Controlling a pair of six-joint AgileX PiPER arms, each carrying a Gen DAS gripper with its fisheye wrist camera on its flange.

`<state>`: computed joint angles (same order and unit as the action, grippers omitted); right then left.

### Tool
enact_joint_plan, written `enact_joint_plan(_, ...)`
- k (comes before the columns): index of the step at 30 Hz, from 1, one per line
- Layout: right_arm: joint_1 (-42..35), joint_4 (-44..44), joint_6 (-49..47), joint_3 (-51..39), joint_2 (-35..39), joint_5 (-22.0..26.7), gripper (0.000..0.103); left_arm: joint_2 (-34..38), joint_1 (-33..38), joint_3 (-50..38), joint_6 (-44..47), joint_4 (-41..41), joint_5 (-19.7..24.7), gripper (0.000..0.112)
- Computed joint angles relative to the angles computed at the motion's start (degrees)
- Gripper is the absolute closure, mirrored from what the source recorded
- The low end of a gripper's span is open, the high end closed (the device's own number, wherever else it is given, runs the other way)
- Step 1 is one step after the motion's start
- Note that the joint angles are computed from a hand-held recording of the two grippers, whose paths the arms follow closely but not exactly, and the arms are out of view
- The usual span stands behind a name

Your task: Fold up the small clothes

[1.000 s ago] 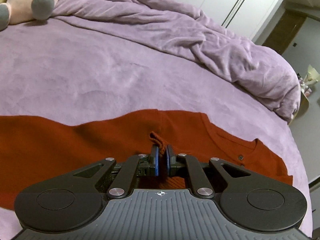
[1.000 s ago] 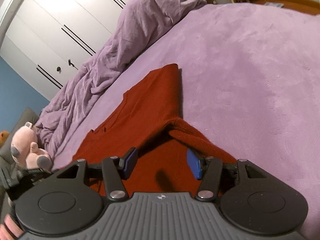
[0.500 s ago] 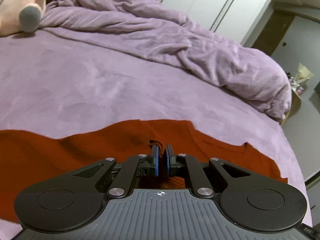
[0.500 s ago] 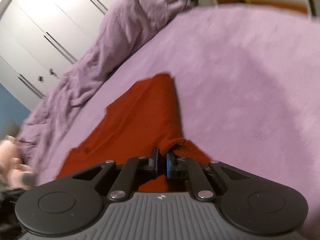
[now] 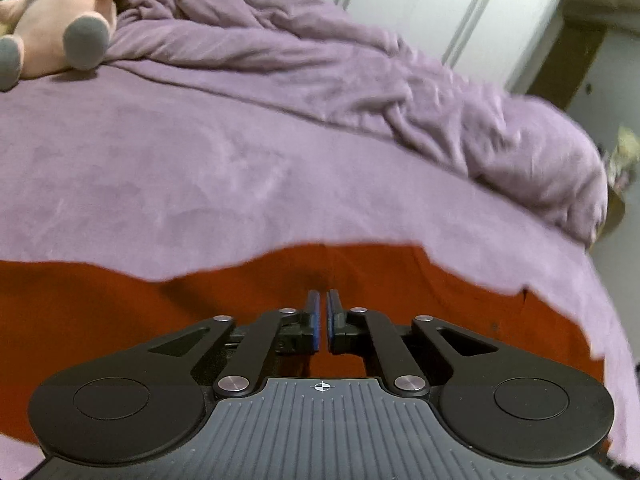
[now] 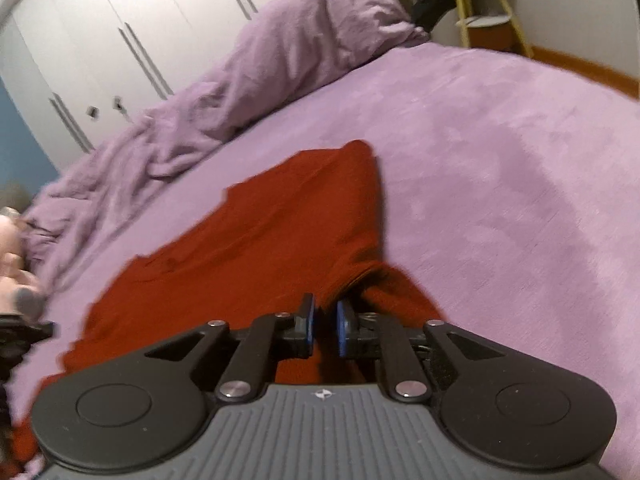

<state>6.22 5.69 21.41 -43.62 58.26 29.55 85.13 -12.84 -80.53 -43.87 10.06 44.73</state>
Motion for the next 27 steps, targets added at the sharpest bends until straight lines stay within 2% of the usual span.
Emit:
enact_joint_plan(2,0.0,4.6,-5.2,0.0,-2.1,1.1,0.087,-0.8,-2.5,-0.3,1.4,0.9,2.1,0.098)
enact_joint_plan(4,3.6,0.4,-1.5,-1.5,-3.0,1.8,0.087,-1.9,-5.6,0.2,2.9,1.6,2.2,0.078)
enact_joint_plan(6,6.8,-3.7,2.2,-3.2,-1.7,0.8,0.087,-2.0,-8.2,0.4,2.9,2.2,1.8,0.077)
enact_joint_plan(7,9.1,-8.4,5.9,-5.1,0.7,0.8,0.087,-1.4,-9.3,0.0,3.3,1.7,1.8,0.077)
enact_joint_plan(9,11.7,-13.6,9.3,-9.1,7.2,1.4,0.087,0.4,-10.7,-1.1,3.9,1.1,2.2,0.076)
enact_joint_plan(12,13.1,-16.1,9.3,-14.7,17.6,2.3,0.087,4.6,-12.0,-3.6,1.8,2.8,5.6,0.077)
enact_joint_plan(15,16.2,-26.3,14.6,-16.9,23.8,2.6,0.087,5.2,-12.0,-1.9,-1.4,5.7,3.5,0.077)
enact_joint_plan(18,19.0,-37.2,20.9,-18.2,27.9,2.5,0.087,7.5,-13.0,-3.5,-3.9,9.9,4.2,0.077)
enact_joint_plan(23,18.7,-39.2,20.1,-23.3,33.1,4.1,0.087,11.8,-14.9,-8.7,-5.0,15.1,8.0,0.076)
enact_joint_plan(27,18.9,-36.7,19.6,-23.2,31.5,5.2,0.087,11.5,-15.3,-8.7,-5.7,15.7,8.6,0.076)
